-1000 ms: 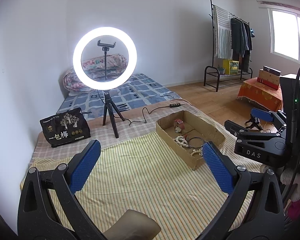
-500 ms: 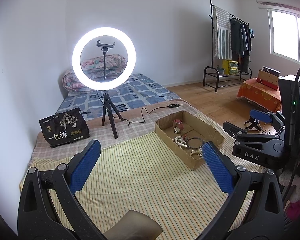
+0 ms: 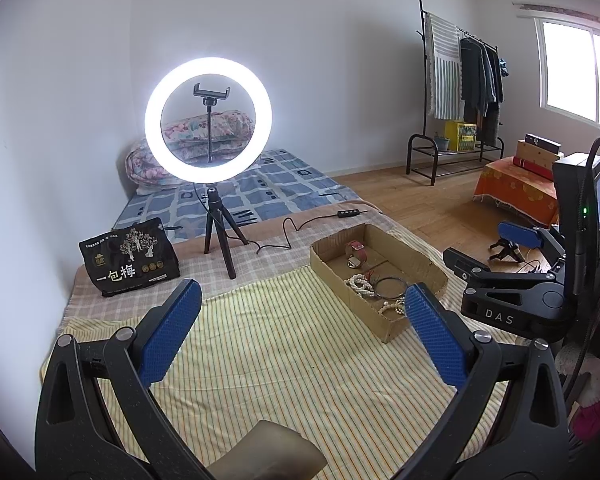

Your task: Organize jewelry

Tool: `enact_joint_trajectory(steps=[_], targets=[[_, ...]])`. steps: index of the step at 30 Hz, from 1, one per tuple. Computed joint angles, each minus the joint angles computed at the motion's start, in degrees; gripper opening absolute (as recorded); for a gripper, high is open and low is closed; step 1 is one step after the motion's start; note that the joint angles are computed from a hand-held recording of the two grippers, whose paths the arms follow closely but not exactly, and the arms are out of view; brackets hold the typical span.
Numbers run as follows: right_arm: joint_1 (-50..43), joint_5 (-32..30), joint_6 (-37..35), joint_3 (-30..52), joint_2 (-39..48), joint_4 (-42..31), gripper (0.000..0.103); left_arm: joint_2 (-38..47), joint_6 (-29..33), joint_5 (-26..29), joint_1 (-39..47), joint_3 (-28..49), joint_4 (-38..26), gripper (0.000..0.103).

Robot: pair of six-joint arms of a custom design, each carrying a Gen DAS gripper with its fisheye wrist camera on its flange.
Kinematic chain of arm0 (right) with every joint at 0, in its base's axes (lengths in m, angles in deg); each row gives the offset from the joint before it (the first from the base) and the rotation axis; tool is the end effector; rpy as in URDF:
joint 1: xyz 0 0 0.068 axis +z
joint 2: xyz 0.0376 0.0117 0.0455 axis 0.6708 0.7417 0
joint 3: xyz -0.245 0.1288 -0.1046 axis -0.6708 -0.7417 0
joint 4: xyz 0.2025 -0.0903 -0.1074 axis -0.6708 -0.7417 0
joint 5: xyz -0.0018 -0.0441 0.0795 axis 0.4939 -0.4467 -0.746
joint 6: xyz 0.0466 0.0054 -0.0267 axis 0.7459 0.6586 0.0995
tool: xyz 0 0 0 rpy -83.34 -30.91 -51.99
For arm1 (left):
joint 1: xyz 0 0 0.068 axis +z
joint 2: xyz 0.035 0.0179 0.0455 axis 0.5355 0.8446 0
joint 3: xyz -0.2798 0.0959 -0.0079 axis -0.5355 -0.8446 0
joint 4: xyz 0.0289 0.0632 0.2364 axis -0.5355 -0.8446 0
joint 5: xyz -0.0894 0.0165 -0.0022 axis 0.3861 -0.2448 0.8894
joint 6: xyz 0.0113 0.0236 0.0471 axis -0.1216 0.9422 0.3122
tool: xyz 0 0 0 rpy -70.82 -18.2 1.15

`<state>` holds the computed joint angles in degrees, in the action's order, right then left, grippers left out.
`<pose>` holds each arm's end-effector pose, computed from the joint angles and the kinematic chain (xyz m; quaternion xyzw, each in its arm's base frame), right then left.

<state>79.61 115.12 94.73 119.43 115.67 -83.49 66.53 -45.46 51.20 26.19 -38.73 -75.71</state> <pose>0.2826 0.1918 0.2433 -0.0423 0.8684 -0.0478 0.4917 0.2236 -0.0270 0.2694 0.1008 0.8516 -0.0382 0.5129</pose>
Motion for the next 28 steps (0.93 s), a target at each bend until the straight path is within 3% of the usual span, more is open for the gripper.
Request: enact_joint_trajectory(steps=[28], targets=[[0.2, -0.1, -0.6, -0.7, 0.1, 0.3, 0.084, 0.3, -0.2, -1.3, -1.2, 0.9, -0.2, 0.103]])
